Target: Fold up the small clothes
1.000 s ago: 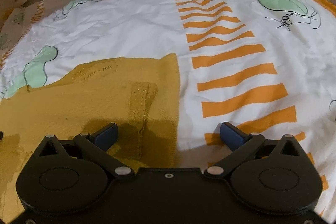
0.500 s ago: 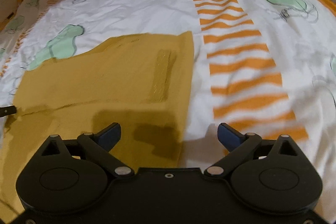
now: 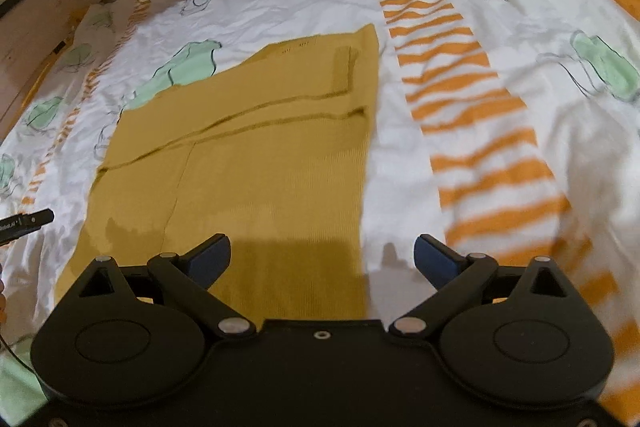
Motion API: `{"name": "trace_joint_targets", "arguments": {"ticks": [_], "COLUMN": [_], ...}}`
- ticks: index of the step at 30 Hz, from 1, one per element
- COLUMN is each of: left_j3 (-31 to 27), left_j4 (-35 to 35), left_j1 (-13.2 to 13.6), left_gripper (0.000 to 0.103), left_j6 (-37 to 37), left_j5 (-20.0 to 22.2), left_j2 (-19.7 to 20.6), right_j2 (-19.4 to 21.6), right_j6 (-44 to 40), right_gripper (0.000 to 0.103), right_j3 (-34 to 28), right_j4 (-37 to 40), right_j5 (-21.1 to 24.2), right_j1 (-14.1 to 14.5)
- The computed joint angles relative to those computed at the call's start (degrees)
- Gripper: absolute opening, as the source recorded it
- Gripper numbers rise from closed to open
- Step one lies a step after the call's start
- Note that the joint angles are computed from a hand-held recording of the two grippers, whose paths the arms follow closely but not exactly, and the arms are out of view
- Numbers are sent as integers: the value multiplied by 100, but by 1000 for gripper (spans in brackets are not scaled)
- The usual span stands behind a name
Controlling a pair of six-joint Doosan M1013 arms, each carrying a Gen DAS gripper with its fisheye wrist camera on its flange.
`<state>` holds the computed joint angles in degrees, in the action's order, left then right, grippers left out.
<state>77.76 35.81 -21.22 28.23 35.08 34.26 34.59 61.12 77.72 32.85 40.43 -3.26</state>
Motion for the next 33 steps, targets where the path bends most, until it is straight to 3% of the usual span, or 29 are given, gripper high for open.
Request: {"name": "trace_joint_targets", "arguments": {"ticks": [8,16,20,29,33], "left_j3": [712,719,760,594,609], "left_j4": [410,-631,-944,-831,-832], "left_j1": [-199,-229,-217,-318,-320], "left_gripper": [55,55,55,55,56], "left_j6": [-529,65,165,436,476], "left_j5": [173,612,681,1102,1096], "left_j2": [-418,-443,-430,-245,-223], "right_j2": [-414,-515,-524,-496,-466], "right_j6": [-176,-677,-709,-475,-354], "right_gripper": [99,99,99,99,100], "right_j3": [741,1130,1160,1146,1114], "right_j4": [302,1463,1438,845,618], "right_j5": [-271,-25,-58,-111,-91], "right_j1": [-104,-304,-294,-200,-170]}}
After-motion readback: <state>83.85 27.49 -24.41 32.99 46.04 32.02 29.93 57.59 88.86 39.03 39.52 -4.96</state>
